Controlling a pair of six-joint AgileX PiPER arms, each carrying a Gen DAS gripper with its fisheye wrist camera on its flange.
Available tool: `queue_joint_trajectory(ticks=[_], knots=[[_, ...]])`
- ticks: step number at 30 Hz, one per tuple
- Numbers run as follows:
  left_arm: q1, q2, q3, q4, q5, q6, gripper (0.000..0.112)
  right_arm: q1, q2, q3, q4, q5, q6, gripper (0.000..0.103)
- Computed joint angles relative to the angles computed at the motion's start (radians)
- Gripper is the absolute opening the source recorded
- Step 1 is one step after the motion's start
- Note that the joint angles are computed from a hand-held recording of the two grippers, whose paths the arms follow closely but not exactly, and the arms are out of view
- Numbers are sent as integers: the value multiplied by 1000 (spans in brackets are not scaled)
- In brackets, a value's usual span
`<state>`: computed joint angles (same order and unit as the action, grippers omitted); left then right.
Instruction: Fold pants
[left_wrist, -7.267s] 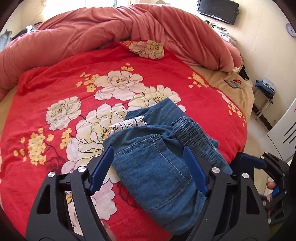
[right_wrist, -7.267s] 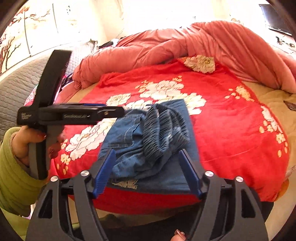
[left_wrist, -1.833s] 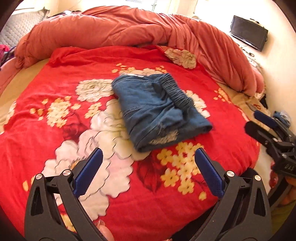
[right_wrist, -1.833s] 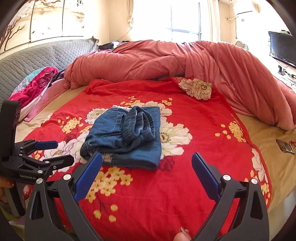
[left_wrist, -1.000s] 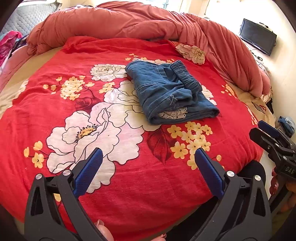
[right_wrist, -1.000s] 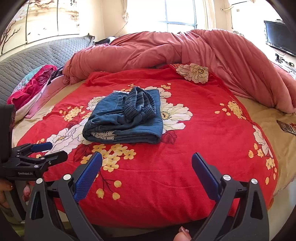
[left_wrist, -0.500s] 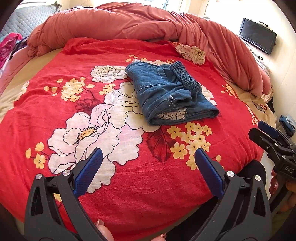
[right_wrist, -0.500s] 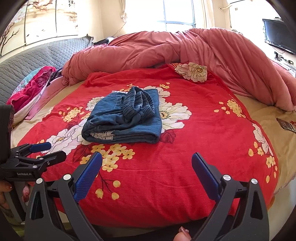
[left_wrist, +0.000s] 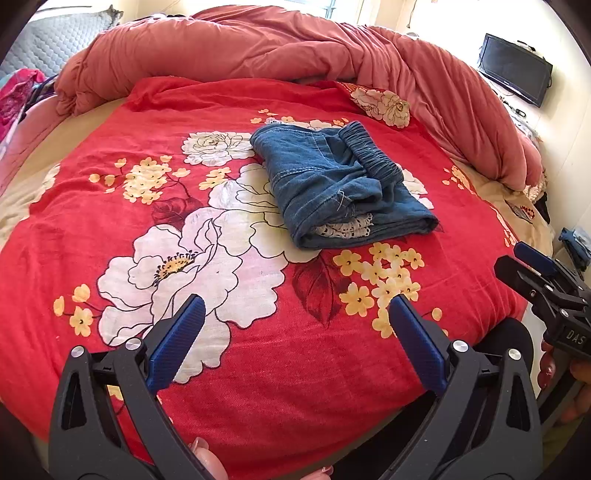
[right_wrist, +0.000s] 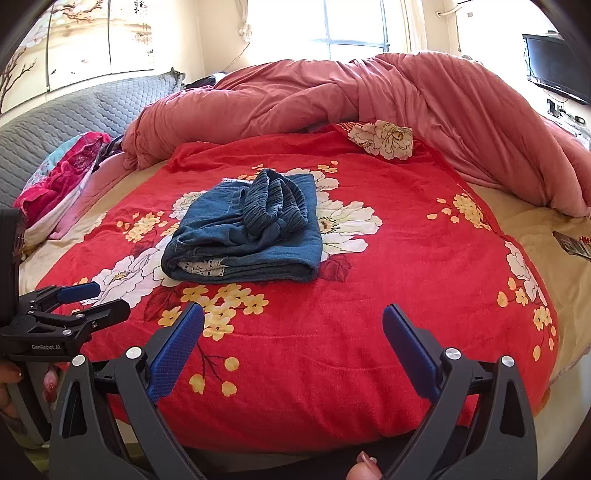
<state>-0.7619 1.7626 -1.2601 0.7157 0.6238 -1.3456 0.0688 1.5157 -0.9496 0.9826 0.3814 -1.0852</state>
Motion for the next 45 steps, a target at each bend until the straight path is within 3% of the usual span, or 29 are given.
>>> queue_joint_trajectory(ticks=[45], knots=[[-8, 0, -18, 8, 54, 3, 94, 4, 7, -6, -34, -3, 50, 97]])
